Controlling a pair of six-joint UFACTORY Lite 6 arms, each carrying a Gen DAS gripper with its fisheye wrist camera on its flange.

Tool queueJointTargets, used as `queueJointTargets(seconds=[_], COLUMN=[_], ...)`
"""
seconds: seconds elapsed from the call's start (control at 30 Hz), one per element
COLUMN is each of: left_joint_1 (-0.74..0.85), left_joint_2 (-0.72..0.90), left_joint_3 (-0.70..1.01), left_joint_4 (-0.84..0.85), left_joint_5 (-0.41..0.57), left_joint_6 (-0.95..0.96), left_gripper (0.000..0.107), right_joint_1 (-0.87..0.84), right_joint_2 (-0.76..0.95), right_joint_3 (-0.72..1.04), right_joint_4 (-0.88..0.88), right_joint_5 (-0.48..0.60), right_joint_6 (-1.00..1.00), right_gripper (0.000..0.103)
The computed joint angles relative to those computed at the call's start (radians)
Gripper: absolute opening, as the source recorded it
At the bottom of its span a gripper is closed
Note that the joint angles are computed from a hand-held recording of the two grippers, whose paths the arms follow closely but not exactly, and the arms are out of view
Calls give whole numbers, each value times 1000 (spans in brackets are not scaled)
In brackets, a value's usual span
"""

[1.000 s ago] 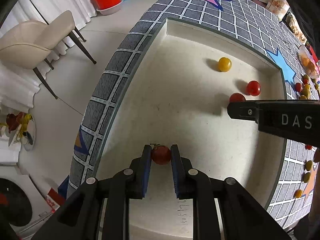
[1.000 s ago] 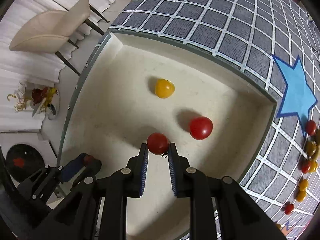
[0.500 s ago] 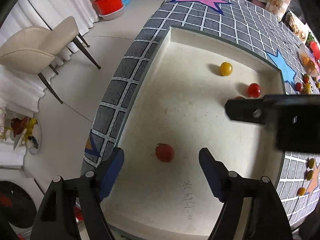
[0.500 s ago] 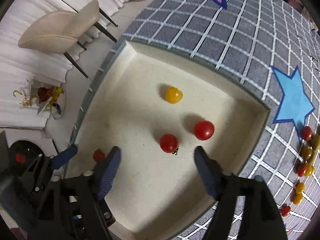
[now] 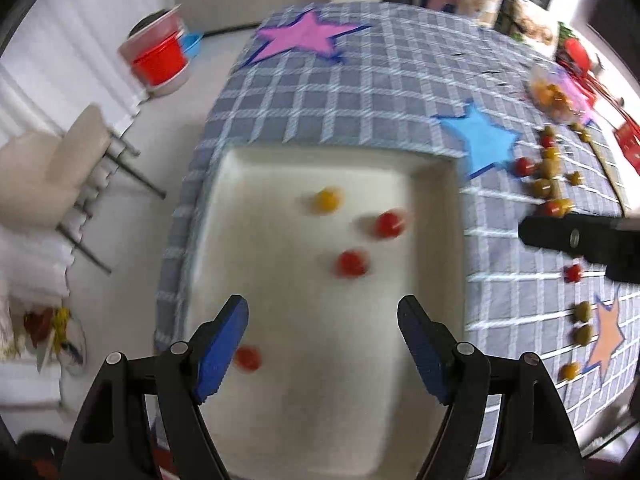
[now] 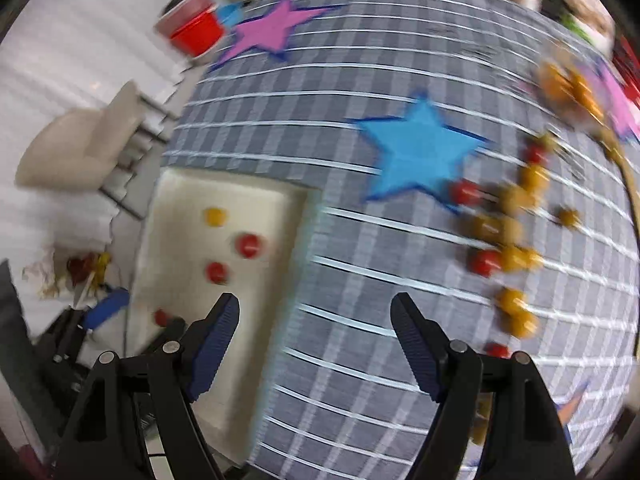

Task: Organize fruits
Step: 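Return both tools to the tomato line on the table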

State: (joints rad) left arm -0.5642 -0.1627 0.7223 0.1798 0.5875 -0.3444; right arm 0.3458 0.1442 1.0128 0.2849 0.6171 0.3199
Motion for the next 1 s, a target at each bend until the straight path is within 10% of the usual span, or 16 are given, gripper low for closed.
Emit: queueJointTargets(seconds=[0.37,1.0], left_joint_1=[-280,-348], left_joint_2=[464,995], left_joint_3=[495,1003], left_joint_4=[5,-7], left_joint_5=[10,47], left_joint_6=[-80,-56], left_gripper=[78,78], right_joint_1=[-448,-649], right_joint_2=[-273,31], right_joint_3=[-319,-184], right_joint_4=[-48,-61], right_joint_5=[64,-94], right_joint_6=[-133,-347], right_gripper=[81,79])
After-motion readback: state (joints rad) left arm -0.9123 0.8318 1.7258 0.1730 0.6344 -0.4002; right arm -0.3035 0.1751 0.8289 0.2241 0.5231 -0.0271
